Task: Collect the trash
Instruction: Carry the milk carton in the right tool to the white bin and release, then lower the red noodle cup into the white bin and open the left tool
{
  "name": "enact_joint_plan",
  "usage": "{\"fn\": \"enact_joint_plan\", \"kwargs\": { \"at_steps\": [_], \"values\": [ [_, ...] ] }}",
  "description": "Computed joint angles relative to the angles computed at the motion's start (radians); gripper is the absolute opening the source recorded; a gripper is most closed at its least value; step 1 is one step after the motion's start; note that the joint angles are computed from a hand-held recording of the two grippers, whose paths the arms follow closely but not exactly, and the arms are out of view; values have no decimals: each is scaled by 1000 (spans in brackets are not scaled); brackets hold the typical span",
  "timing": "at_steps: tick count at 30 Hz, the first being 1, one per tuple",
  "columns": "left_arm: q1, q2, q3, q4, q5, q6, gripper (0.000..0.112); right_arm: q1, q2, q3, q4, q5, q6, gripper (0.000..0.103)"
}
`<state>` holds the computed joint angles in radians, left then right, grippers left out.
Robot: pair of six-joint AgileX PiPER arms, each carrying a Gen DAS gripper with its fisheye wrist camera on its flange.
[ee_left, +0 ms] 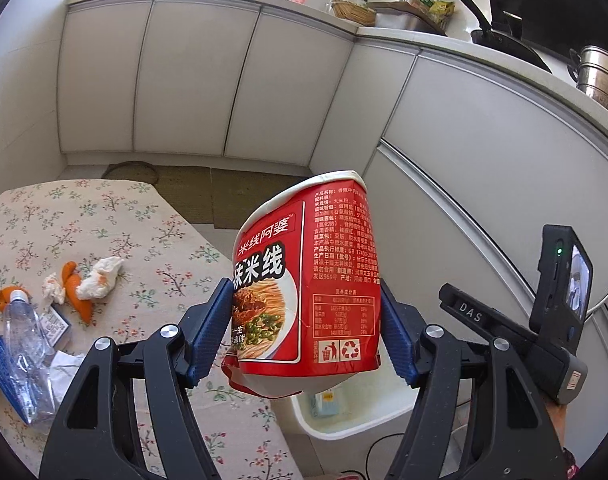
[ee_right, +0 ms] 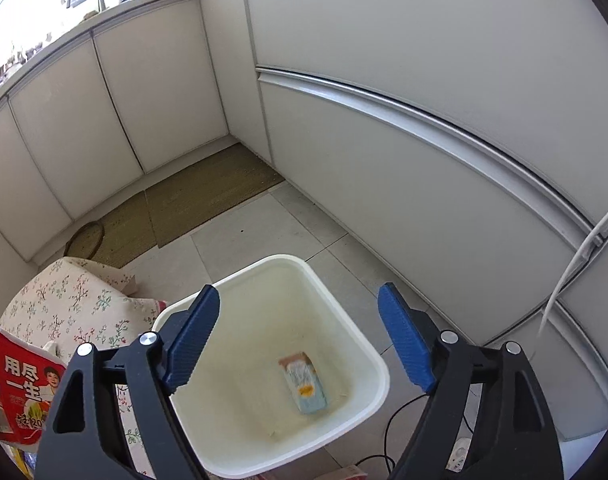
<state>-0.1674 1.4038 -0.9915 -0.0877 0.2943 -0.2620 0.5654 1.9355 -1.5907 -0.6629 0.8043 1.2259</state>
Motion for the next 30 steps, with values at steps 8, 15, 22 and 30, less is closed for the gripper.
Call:
{"fn": "enact_joint_plan", "kwargs": {
  "at_steps": [8,15,22,30],
  "values": [
    [-100,187,-128,-133,29,107,66,-55,-99,136,-166,31,184,85],
    [-130,385,-275,-303,119,244,67,-92,-140,201,-203,60,253,89],
    [-137,518,-375,-308,196,221,76,-91,-136,187,-190,74,232,89],
    [-101,430,-297,-185,167,139,90,-36,-106,153,-234,107,245,91]
  ]
}}
